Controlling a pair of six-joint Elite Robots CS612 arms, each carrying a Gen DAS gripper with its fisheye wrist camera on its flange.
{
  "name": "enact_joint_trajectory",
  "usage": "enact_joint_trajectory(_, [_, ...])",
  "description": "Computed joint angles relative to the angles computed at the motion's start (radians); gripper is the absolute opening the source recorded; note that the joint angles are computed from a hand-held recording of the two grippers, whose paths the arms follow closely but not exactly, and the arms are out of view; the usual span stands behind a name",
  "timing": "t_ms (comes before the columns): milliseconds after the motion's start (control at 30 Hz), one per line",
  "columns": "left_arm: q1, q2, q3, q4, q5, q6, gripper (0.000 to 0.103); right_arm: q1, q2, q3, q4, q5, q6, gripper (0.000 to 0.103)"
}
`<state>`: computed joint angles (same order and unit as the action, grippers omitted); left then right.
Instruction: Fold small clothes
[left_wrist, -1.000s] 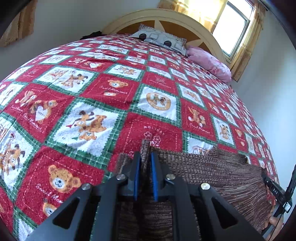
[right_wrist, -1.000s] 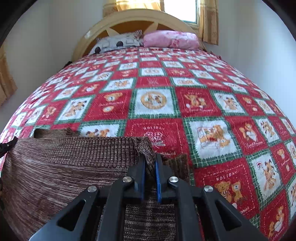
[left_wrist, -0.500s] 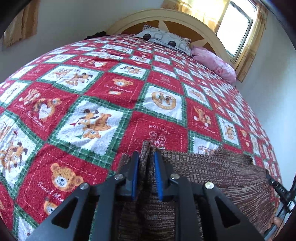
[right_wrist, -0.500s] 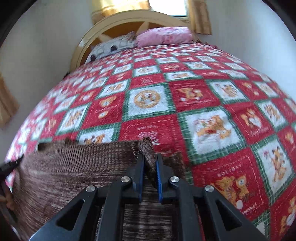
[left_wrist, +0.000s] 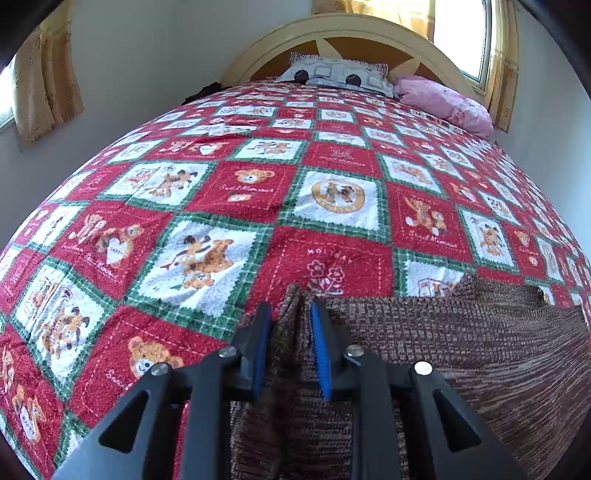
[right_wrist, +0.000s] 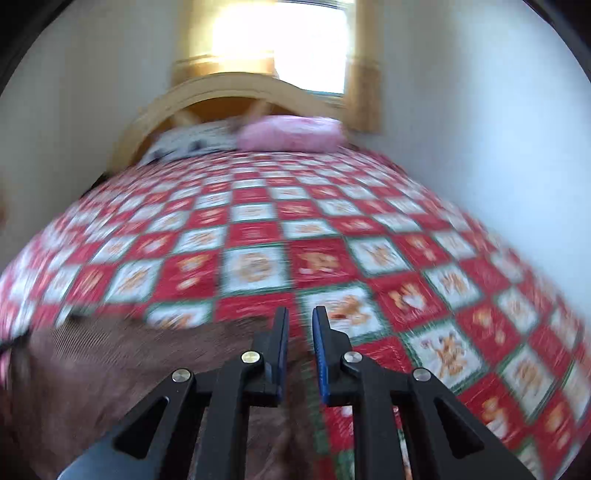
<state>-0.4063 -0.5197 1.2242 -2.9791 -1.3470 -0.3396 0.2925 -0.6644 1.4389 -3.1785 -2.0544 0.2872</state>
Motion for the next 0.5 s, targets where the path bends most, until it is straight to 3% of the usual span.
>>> enact_joint_trajectory(133, [-0.002, 0.0, 0.001, 0.003, 0.014, 0.005, 0.027, 0.014, 0.006, -0.012, 0.088, 0.108, -0.049, 0.013])
enact_joint_trajectory(200, [-0.006, -0.001, 0.001, 0.007, 0.032, 0.009, 0.028, 0.014, 0.027, -0.035, 0.149, 0.091, -0.029, 0.013])
enact_joint_trajectory(267, [-0.009, -0.001, 0.0, 0.012, 0.045, 0.013, 0.028, 0.005, 0.04, -0.048, 0.215, 0.07, 0.046, 0.013])
enact_joint_trajectory(367, [-0.01, 0.0, -0.002, 0.017, 0.052, 0.013, 0.029, -0.033, 0.034, -0.009, 0.158, 0.159, 0.183, 0.013])
enact_joint_trajectory(500, [-0.018, 0.0, -0.004, 0.028, 0.083, 0.019, 0.03, -0.03, 0.044, -0.004, 0.109, 0.14, 0.18, 0.014])
